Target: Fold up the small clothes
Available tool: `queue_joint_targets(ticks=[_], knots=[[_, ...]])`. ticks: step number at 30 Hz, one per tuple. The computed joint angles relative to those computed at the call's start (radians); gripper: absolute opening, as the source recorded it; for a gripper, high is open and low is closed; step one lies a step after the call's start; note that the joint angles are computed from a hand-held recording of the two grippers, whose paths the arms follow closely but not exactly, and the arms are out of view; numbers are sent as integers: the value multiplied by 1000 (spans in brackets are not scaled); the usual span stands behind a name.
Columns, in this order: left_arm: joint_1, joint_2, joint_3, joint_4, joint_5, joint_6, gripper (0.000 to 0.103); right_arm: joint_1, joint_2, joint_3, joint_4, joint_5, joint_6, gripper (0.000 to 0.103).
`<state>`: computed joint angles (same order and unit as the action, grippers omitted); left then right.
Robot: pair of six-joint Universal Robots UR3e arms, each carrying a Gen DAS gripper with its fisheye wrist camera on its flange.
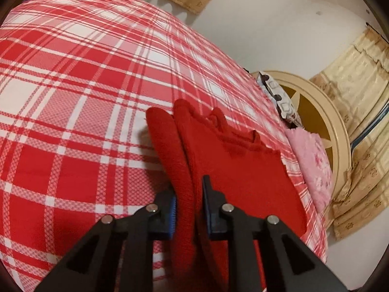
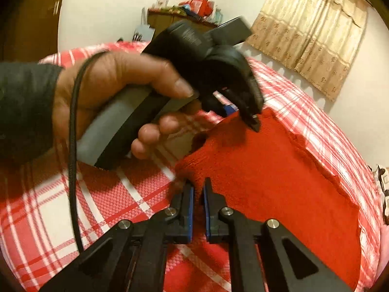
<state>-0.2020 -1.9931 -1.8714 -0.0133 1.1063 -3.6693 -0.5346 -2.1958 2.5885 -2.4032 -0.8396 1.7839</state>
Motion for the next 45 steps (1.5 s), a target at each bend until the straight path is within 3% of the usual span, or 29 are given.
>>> queue_joint_targets(ticks=[7,9,14,23,29,36,45], knots=[[3,12,23,20,-54,-90,18,-275,-219,-86,550,126,-294,6],[-14,0,54,21,-52,-110,18,-316,-204,-98,585,139,-327,6],[-73,-35,172,-3,-25,-130,18,-490,-228,-191,890,178,-518,6],[-175,-127,406,-91,55,-122,18,-685,-164,-314,1175,206,-728,6],[-221,-188,535,-132,76,-147,18,-778,-67,-416,1314,185,-808,6],[-284,-325,815,-255,90,-155,16,-869,17,-524,1441,169,-888,6],[-361,-615,1343,-533,81,-152,16,-904,186,-606,1340,167,-803,6]])
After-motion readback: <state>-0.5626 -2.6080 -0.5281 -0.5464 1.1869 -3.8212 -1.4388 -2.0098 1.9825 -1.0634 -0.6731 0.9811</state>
